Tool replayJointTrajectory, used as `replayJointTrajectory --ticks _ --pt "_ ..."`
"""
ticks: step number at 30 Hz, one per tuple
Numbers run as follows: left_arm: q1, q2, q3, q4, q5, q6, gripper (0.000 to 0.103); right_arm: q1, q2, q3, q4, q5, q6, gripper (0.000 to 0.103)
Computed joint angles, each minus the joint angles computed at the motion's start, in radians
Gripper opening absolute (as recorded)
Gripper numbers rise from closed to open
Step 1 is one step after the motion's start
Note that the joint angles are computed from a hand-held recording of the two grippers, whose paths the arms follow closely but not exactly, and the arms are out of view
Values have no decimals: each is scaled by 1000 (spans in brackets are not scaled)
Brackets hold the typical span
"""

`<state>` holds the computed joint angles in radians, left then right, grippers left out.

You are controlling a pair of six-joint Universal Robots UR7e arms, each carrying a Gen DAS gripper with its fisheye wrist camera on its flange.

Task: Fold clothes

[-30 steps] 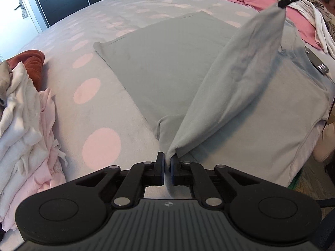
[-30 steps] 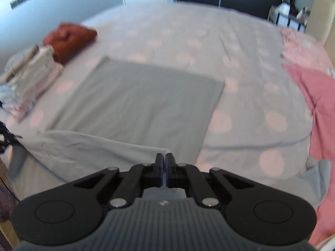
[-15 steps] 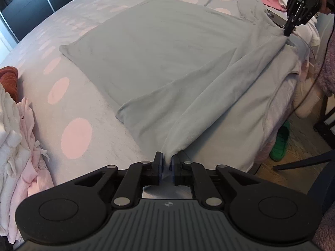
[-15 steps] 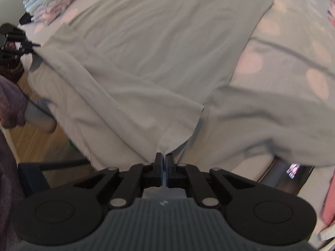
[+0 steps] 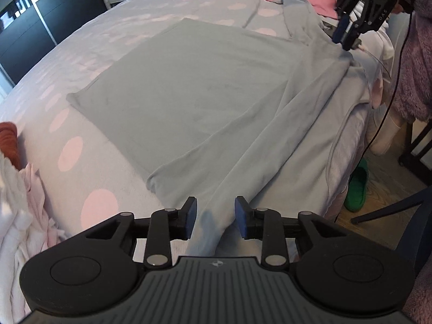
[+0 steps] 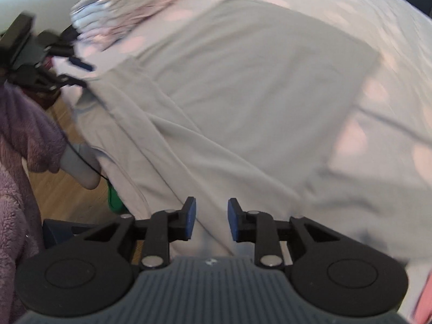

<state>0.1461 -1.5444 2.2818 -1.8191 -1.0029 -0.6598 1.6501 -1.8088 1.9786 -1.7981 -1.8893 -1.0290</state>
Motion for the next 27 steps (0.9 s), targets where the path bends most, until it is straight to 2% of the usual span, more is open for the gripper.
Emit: replayJointTrajectory --ticks 2,3,4,9,11,14,18,21,23,27 --pt "23 18 8 -58 -12 54 32 19 11 28 -24 15 -22 31" --pt "34 29 12 -80 -21 73 34 25 20 40 -34 23 -27 39" --pt "46 40 15 -103 -34 92 34 29 25 55 -48 30 -33 42" --pt "81 55 34 -141 -95 102 34 44 49 121 -102 8 -34 44" --pt "78 43 43 -138 -108 79 33 40 58 105 -25 -5 -14 44" --pt "73 14 53 -151 -171 80 33 23 50 77 108 -17 -25 44" --pt "67 11 54 -150 -282 96 33 6 25 96 164 -78 -14 44" --pt "37 -7 61 -141 -276 70 33 -1 6 98 189 -102 -12 44" --pt "17 -19 65 -135 -271 53 33 0 -9 77 213 -84 -20 44" --pt "-56 -75 69 -94 -105 -37 34 -25 -48 38 156 16 -34 45"
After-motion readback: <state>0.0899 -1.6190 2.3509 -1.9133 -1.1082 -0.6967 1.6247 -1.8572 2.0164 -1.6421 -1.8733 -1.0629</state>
